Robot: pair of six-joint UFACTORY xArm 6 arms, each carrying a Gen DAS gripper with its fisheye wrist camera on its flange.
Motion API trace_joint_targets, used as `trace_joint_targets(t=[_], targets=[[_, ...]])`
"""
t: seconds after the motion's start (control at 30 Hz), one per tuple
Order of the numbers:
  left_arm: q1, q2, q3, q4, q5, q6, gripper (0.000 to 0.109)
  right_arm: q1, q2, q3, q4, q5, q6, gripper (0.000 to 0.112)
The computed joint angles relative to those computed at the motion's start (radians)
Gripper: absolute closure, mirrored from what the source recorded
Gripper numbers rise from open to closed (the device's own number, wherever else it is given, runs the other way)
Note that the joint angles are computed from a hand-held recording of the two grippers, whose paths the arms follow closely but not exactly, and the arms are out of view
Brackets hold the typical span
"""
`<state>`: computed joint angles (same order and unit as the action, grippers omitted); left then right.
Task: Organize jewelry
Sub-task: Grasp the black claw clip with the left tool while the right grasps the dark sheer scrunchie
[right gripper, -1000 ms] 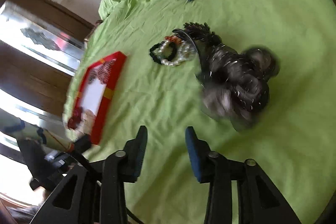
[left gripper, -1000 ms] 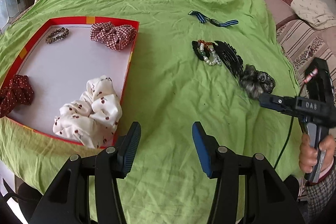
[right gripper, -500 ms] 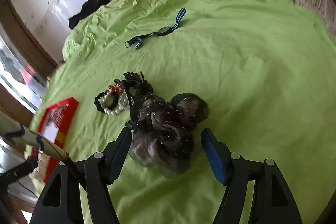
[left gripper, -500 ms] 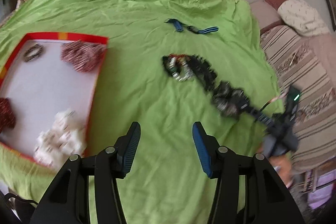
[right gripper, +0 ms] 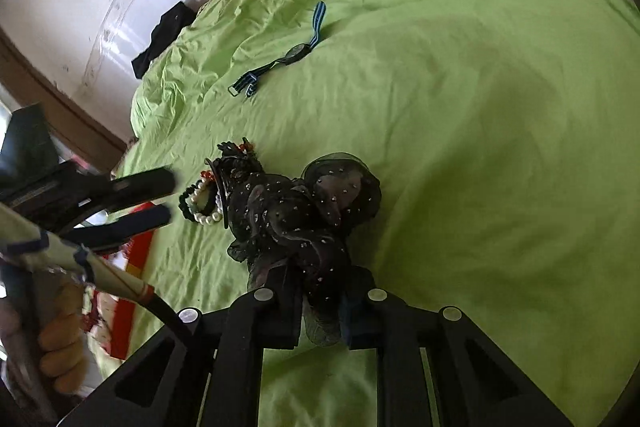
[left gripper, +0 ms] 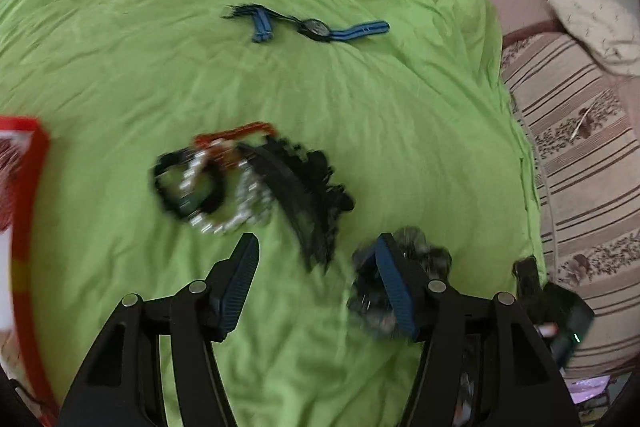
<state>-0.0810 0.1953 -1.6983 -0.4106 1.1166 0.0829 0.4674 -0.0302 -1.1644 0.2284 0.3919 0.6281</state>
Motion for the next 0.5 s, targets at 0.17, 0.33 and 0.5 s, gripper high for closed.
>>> trace_joint_targets(t=[0.17,0.33,0.5], targets=[[-0.059,0.096,-0.081,0.122,-0.010,-0.050,0.049,-0.004,-0.013,0.007,-0.011,-0.010,0.003,0.097],[-0.054,0.134,-0.098,0.102,0.014,-0.073,0.078,-0.009,-0.020,0.010,-0.045,-0.015,0.030,0.097],[-0.045,0.082,-0.042,0.056,0.017,-0.032,0.098,-0.010,-0.018,0.011,-0.087,-0.019,0.058,0.097]])
